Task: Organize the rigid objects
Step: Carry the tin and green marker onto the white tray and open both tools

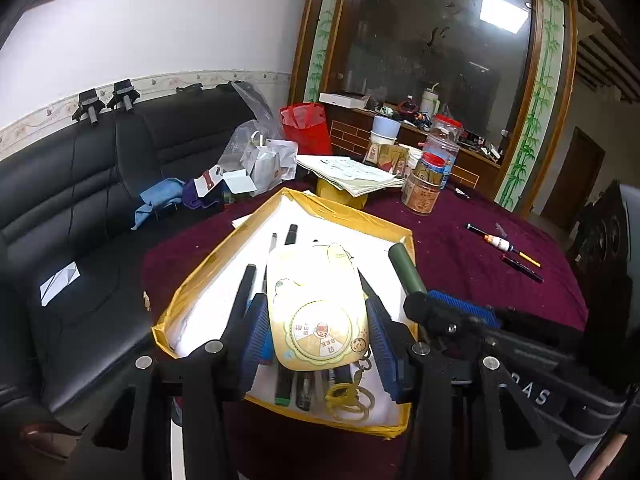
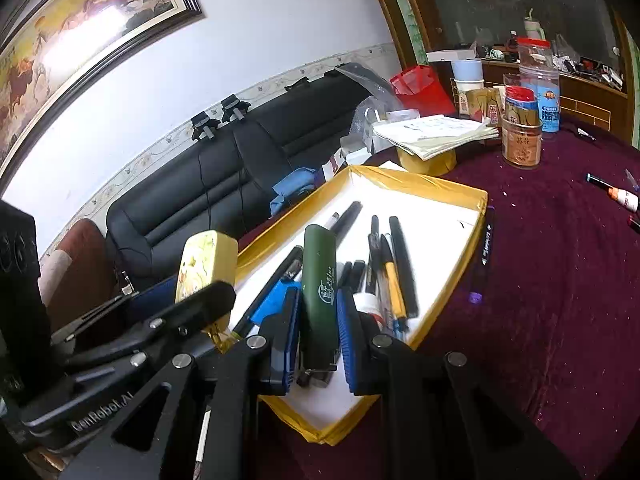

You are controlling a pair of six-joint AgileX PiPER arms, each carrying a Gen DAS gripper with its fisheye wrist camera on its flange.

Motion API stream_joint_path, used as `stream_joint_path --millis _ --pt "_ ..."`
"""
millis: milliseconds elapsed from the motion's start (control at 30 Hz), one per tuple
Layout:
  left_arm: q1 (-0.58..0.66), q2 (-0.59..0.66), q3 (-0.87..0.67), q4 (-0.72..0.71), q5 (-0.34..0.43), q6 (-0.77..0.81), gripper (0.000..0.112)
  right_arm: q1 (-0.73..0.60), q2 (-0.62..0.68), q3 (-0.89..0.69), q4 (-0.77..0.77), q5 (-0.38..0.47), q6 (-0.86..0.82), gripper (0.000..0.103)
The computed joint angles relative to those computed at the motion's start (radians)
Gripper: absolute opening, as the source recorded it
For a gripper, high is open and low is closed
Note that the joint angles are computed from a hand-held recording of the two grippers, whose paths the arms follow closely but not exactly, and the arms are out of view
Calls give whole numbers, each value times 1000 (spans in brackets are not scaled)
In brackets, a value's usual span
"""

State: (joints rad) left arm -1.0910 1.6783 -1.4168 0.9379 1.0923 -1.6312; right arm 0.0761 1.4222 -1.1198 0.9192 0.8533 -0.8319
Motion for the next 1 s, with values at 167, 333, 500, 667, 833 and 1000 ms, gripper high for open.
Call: stream_joint_path --millis 167,333,500,667,833,1000 --pt "101 -32 84 -27 -155 26 52 70 75 -71 -75 -55 94 18" --pt "309 -65 167 -174 -412 172 52 138 200 -187 -171 -104 223 18" --pt "450 -37 151 -409 -545 442 52 195 311 -297 -284 -128 346 18" --pt "467 19 82 -535 -535 625 52 200 374 -349 -387 -131 457 18" --pt "522 57 58 -813 -572 894 52 198 404 -354 -449 -131 503 18" --pt "552 114 17 -1056 -568 1146 52 195 395 -322 -442 -145 473 19"
